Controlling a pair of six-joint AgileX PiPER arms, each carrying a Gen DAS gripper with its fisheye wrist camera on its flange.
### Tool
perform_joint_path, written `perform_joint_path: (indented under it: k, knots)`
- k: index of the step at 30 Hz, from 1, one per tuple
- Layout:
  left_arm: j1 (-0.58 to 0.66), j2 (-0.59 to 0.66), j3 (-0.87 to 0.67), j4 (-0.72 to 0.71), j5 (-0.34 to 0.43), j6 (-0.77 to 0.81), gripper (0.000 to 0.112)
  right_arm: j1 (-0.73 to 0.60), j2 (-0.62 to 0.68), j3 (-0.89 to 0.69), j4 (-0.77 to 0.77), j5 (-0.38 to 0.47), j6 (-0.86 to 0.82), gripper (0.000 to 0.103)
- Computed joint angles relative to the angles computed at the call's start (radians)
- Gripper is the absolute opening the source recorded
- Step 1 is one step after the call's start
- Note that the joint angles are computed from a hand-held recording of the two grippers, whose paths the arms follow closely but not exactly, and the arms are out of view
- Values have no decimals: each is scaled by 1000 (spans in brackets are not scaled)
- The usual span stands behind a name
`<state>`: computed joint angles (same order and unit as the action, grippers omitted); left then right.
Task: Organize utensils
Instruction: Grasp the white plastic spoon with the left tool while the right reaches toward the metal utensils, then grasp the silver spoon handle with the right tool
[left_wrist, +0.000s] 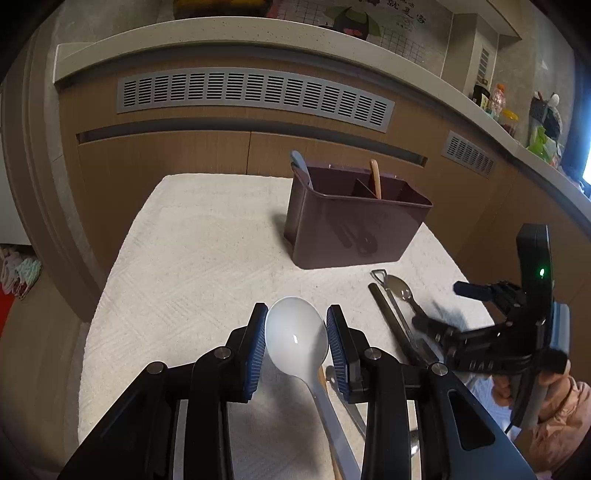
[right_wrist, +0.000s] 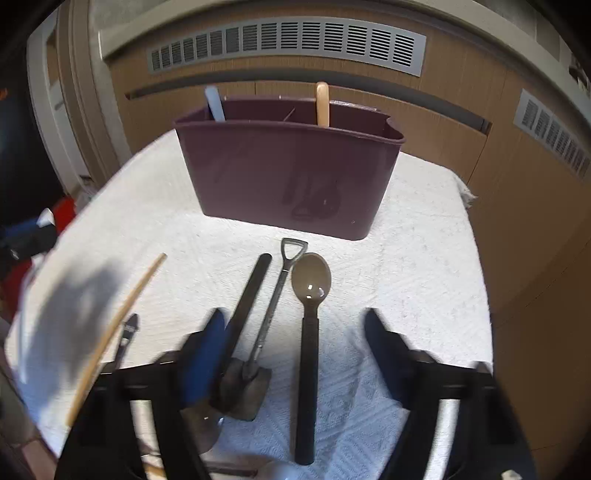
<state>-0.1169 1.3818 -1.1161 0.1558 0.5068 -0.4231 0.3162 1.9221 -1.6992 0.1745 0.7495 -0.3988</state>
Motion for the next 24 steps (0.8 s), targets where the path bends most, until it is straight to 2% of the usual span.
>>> perform_joint_path:
  k: [1, 3, 7, 10, 11, 12, 13, 14, 15, 20, 24]
  knots:
    - [5, 1, -2, -4, -4, 5, 34, 16, -11, 22, -39, -35, 21, 102]
    - [18, 0, 0, -33, -8, 30, 34, 28, -10, 21, -48, -43, 28, 102]
    - [38, -1, 5, -82, -18, 75, 34, 1, 41, -76, 75, 63, -4, 102]
    - [52, 1, 14, -124, -27, 112, 34, 21, 39, -64, 38, 31, 20, 99]
    - [57, 1, 18, -139, -32, 127, 34, 26, 43, -69, 40, 43, 7, 93]
    - [60, 2, 22, -146, -35, 135, 34, 33, 53, -86, 27, 70, 11, 72]
    - [62, 3, 25, -151, -39, 140, 34, 40, 71, -111, 16, 105, 18, 42]
    - [66, 4, 29, -162, -43, 150, 34, 40, 92, -142, 25, 145, 14, 31]
    - [71, 4, 34, -180, -48, 165, 34, 40, 115, -176, 39, 184, 13, 24]
    - [82, -2, 48, -219, -59, 200, 34, 45, 173, -250, 65, 238, 21, 24]
    - [75, -12, 47, -181, -59, 156, 34, 66, 199, -284, 12, 247, 52, 12]
